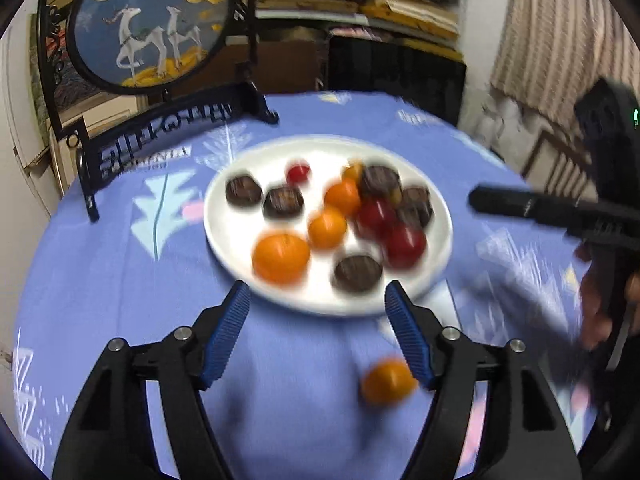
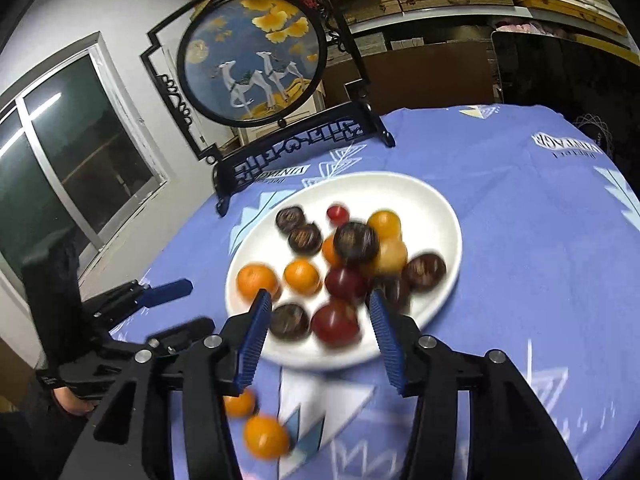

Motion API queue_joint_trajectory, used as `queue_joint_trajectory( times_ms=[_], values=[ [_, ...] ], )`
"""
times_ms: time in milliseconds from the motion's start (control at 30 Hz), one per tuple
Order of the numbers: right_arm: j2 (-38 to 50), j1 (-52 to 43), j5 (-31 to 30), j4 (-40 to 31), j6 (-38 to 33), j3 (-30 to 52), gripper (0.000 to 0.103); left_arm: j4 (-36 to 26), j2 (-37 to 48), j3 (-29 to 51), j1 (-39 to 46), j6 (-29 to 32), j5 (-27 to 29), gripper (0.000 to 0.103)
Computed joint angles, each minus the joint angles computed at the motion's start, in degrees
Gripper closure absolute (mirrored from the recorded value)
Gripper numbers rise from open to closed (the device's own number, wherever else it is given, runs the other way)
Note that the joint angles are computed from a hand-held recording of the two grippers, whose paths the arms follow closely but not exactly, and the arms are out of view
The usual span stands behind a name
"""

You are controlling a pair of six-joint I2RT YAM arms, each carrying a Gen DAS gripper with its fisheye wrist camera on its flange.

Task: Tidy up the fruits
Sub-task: 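Grasp an orange with the left tool while the right tool grasps another orange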

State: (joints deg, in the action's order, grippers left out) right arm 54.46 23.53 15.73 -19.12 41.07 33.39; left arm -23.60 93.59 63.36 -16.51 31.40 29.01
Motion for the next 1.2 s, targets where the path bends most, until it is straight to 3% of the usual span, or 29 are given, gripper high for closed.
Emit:
queue_joint_trajectory(
  times_ms=[67, 200, 233, 433, 633, 667, 700, 733, 800, 1033, 1200],
  values=[
    [-4.06, 4.73, 3.05, -2.46, 3.65, -1.99, 0.046, -1.29, -1.62, -2.86, 0.95, 2.54, 0.0, 0.035],
    [-8.02, 15.5, 12.16, -7.76, 12.22, -4.1, 0.024, -1.6, -3.15, -7.38, 0.24, 5.97, -3.14, 0.034],
    [-8.31, 17.84, 14.03, -8.93, 14.26, -4.29, 0.023, -1.02, -3.37, -8.18, -0.2, 6.01, -3.9, 0.023],
    [-6.93, 28.58, 20.33, -13.98, 22.37, -3.83, 0.023, 2.21, -4.68, -10.85, -3.38, 5.17, -7.32, 0.019],
    [-6.32, 31.12, 20.9, -15.06, 25.48, -4.0, 0.023, 4.85, -2.01, -10.5, -5.48, 3.22, -8.67, 0.02],
    [-6.37, 31.15, 20.88, -15.01, 25.67, -4.15, 0.023, 4.14, -1.14, -9.74, -5.32, 2.99, -8.12, 0.021],
    [-6.25, 31.05, 20.64, -14.82, 25.64, -4.21, 0.023, 2.9, -0.11, -8.86, -5.13, 3.34, -7.47, 0.032],
    [-5.9, 30.99, 20.5, -14.62, 25.55, -4.17, 0.023, 0.57, 1.19, -7.62, -4.96, 4.67, -6.38, 0.056],
    [-4.41, 31.07, 20.1, -14.26, 25.15, -3.76, 0.023, 0.58, 0.03, -8.58, -4.94, 5.97, -6.04, 0.068],
    [5.21, 29.14, 14.75, -10.88, 19.29, -0.73, 0.023, -2.45, -5.09, -9.59, 2.72, 6.54, 4.28, 0.068],
    [15.97, 27.4, 13.18, -9.61, 13.91, 4.8, 0.023, -6.12, -7.44, -9.04, 8.14, 8.67, 7.59, 0.068]
  ],
)
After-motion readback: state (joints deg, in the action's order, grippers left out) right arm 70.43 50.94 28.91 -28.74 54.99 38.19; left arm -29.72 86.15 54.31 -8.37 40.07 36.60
